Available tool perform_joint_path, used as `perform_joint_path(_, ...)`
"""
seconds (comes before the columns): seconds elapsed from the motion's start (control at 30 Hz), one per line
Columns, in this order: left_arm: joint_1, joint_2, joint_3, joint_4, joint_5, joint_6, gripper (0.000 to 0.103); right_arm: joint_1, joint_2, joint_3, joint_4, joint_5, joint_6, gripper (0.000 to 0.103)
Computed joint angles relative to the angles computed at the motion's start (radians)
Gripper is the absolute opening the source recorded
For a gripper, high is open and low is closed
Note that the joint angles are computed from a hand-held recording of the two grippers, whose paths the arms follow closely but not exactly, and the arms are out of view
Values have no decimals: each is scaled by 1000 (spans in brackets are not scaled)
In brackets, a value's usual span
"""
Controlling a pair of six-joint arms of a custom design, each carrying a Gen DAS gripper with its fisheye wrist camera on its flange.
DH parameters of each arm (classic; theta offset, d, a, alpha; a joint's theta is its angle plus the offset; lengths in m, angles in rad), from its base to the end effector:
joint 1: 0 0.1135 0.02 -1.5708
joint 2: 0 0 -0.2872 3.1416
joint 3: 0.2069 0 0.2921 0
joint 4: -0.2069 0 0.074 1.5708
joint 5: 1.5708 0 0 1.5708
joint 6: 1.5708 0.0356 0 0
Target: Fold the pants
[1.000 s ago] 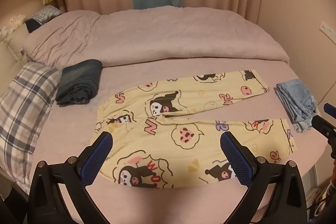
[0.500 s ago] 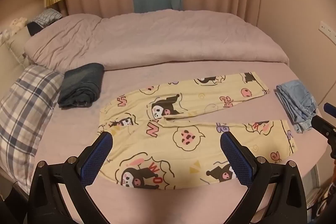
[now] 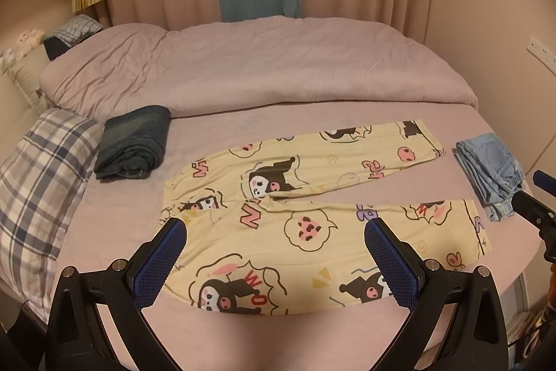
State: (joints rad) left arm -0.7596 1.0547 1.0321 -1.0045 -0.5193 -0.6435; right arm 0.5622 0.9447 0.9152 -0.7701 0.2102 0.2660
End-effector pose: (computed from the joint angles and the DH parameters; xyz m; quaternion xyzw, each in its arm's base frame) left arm 0.1715 -0.1385 0.3270 -0.0148 0.9334 0.0214 0.3578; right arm 0.1859 0.1084 0.3197 -0.0969 0.9172 0.0615 0.3815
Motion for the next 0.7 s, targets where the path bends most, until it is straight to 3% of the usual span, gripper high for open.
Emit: perform_joint_path(0.7,0,14,9,3,1,4,102,16,-1,-5,0,19,0,103)
